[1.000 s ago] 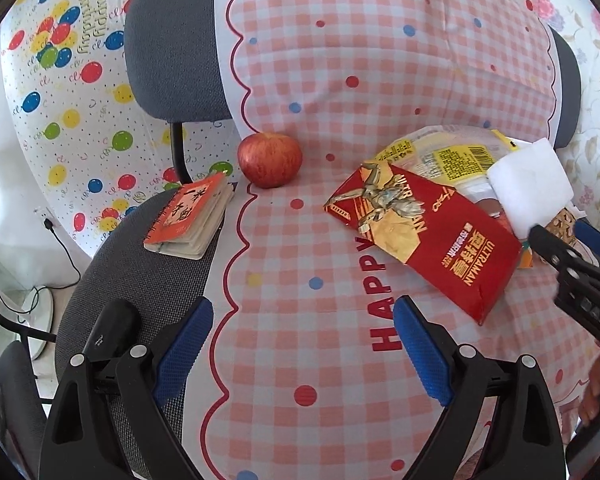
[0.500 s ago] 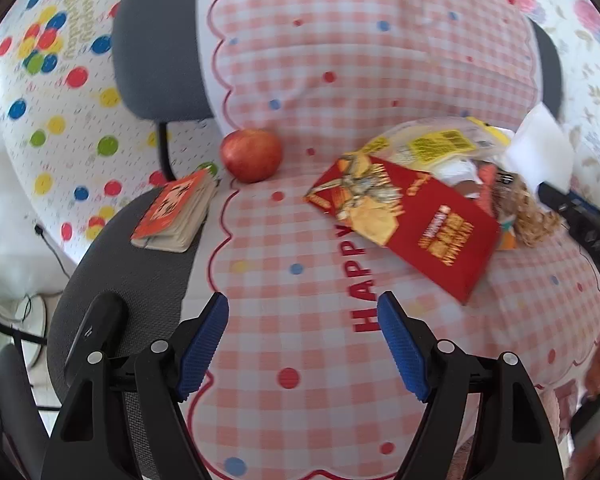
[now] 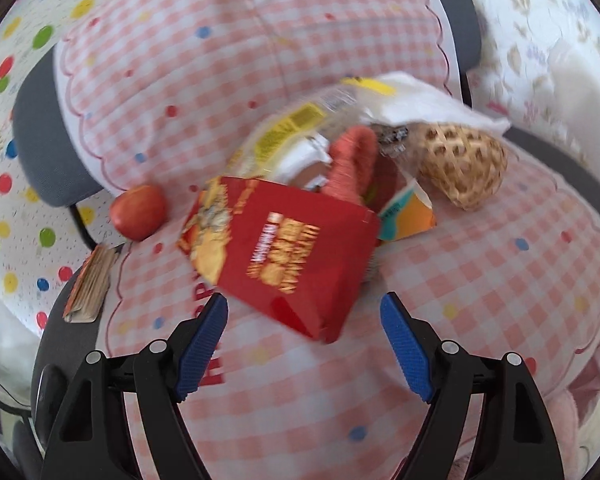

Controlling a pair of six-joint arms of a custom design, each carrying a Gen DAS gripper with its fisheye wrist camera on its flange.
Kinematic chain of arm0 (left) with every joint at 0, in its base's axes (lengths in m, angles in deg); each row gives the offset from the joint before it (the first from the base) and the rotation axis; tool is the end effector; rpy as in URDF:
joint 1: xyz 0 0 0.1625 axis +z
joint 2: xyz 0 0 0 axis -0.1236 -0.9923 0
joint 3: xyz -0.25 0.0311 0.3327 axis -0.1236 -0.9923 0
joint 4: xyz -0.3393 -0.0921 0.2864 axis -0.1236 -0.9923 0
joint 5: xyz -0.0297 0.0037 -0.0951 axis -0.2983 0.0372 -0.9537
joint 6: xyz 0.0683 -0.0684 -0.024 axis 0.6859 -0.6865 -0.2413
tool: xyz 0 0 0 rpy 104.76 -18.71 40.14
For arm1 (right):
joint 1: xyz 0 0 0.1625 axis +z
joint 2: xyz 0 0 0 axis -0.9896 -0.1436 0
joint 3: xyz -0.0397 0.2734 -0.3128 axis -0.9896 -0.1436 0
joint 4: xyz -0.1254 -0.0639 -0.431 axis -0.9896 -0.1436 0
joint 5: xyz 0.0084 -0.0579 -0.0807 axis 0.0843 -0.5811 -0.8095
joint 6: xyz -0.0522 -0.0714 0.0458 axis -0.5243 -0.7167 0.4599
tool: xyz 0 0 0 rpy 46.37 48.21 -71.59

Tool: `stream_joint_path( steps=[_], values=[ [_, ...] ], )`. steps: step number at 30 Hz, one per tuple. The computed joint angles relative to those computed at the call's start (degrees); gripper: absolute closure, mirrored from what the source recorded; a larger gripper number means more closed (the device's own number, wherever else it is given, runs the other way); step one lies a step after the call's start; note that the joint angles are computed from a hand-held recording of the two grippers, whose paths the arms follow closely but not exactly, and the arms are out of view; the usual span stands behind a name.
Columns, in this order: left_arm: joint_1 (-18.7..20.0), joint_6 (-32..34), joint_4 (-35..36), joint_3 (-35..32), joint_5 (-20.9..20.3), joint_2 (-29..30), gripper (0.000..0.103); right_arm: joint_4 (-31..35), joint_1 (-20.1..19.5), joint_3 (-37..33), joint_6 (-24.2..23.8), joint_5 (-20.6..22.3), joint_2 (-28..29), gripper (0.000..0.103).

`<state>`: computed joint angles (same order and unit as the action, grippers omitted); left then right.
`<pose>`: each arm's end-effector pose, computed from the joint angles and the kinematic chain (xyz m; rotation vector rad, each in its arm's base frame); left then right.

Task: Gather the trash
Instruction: 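Grasp the white card with the left tool while the right lifts the foam block, then carry both items to the bin while the right tool drops the foam block in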

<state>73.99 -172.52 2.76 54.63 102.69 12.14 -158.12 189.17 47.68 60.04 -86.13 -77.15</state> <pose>-0.0828 -0.6992 0.1280 0.8984 2.1167 -0.6731 0.2502 -0.5979 0.0207 0.1681 -2.0844 1.1751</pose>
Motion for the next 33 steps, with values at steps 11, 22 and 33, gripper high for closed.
stream_joint_path(
  steps=[11,22,33],
  values=[
    [1.07,1.47,-0.20,-6.14,-5.06,5.30,0.037,-0.26,-0.79,1.95,0.39,1.98,-1.21,0.069],
    [2.47,4.02,-7.70,4.42,2.38,-10.44,0.092,-2.16,0.42,1.93,-1.52,1.42,-0.06,0.069],
    [2.73,-2.32,-3.25,4.78,14.51,-18.67,0.102,-5.01,1.11,-0.07,-6.01,0.69,0.13,0.069]
  ],
)
